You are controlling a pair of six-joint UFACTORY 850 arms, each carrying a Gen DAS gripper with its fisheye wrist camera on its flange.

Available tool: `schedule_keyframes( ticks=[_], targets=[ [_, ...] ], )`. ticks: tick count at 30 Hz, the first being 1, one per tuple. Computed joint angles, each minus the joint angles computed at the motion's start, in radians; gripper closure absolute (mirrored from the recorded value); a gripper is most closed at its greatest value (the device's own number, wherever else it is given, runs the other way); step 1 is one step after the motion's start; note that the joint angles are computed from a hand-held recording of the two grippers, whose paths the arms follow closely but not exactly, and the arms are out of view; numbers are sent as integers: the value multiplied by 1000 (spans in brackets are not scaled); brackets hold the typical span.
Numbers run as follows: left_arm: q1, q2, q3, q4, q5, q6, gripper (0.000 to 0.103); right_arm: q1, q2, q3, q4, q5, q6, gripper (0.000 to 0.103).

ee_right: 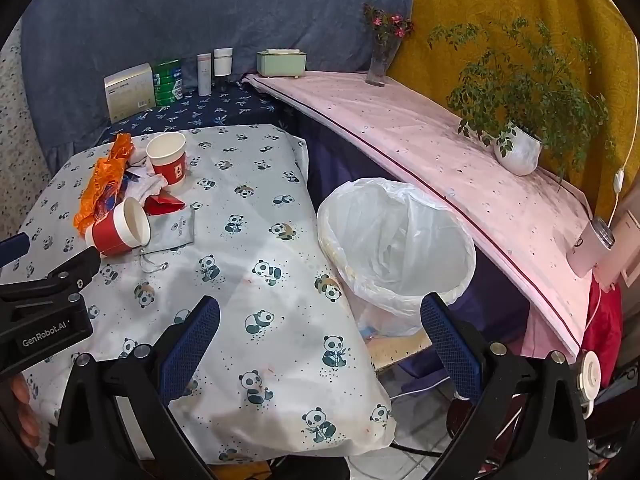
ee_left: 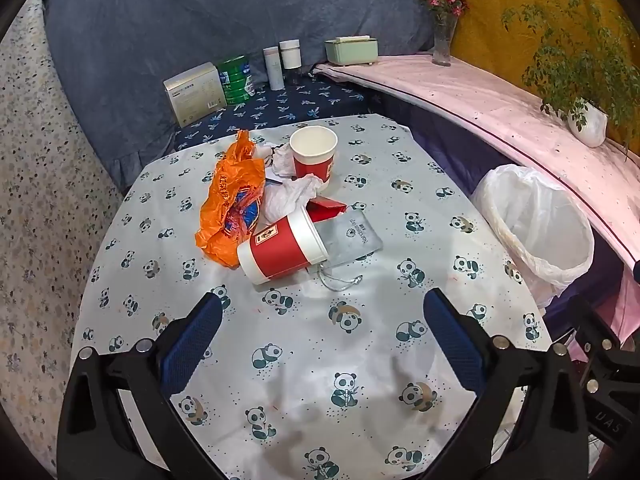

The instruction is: Collect trash

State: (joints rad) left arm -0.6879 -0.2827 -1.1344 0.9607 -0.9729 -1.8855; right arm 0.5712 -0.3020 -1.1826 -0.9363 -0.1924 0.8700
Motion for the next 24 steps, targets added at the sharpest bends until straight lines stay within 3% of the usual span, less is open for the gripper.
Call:
schedule_keyframes(
  ticks=[24],
  targets=[
    [-7, 4, 5, 9, 15, 1, 7, 3, 4, 11, -137, 0, 137, 7]
  ],
)
